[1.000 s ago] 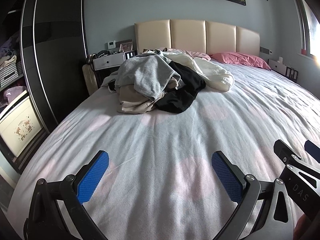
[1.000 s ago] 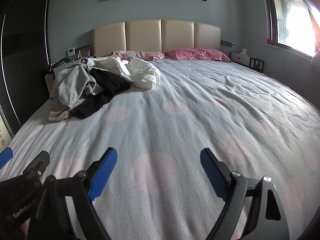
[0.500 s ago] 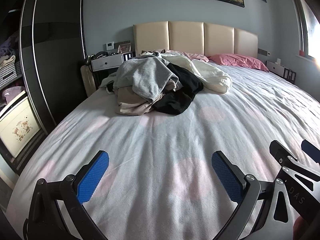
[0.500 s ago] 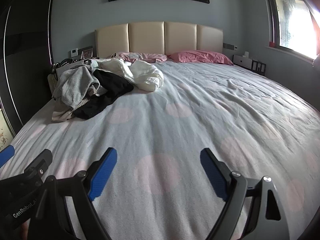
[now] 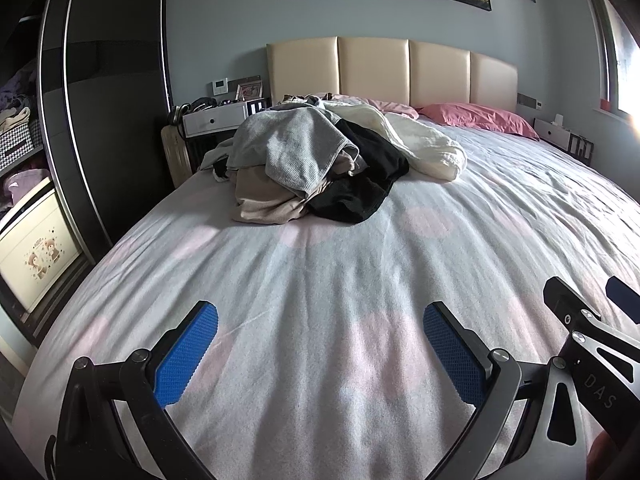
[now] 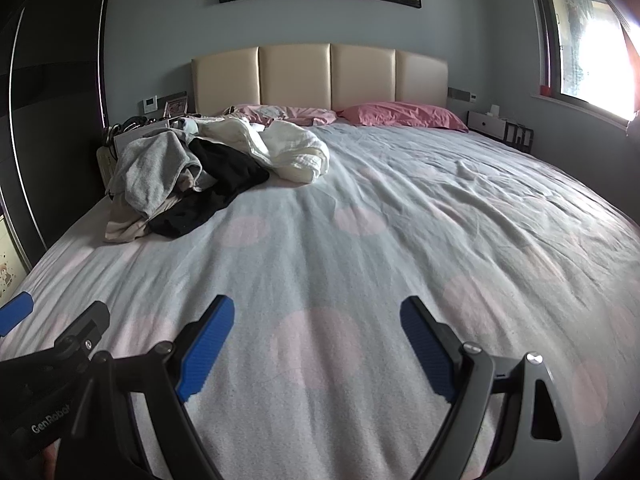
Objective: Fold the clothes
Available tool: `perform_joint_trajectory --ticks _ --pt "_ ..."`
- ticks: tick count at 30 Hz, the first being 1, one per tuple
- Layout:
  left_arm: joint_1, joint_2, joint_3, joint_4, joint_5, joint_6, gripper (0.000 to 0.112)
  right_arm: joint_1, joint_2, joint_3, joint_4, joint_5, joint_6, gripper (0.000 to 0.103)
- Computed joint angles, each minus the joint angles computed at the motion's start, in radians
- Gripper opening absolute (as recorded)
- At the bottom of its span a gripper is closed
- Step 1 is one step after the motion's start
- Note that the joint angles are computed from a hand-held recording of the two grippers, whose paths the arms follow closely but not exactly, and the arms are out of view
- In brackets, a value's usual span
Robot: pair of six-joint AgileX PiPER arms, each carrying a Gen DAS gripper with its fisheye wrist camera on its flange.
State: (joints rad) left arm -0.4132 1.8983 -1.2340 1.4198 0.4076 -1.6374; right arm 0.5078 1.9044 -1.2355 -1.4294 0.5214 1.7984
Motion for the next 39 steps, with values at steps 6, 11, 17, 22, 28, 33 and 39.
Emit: perform_joint_trajectory --ticks 6,11,17,22,28,33,39 --pt "0.001 0.003 -0.003 -0.013 0.006 0.015 0.103 0.000 -0.002 0.004 -0.004 -0.005 0.004 0.086" --pt "0.003 0.010 -0.013 -0.059 0.008 0.061 0.103 -0.003 -0.003 0.007 -0.005 -0.011 0.007 0.086" --pt "0.001 0.015 -0.020 -0.073 0.018 0.076 0.103 -0.002 -0.003 0.006 0.001 -0.013 0.000 0.086" --pt "0.001 0.016 -0.021 -0.083 0.023 0.082 0.103 -0.003 -0.002 0.003 0.007 -0.015 -0.009 0.086" --pt "0.000 0.022 -0.028 -0.093 0.033 0.093 0.103 -0.002 0.003 -0.002 0.014 -0.022 -0.019 0.086" --pt "0.006 0.030 -0.037 -0.108 0.031 0.108 0.103 -0.001 0.008 -0.010 0.026 -0.030 -0.035 0.086" --pt "0.016 0.053 -0.063 -0.154 0.036 0.153 0.103 -0.008 0.019 -0.019 0.040 -0.049 -0.050 0.085"
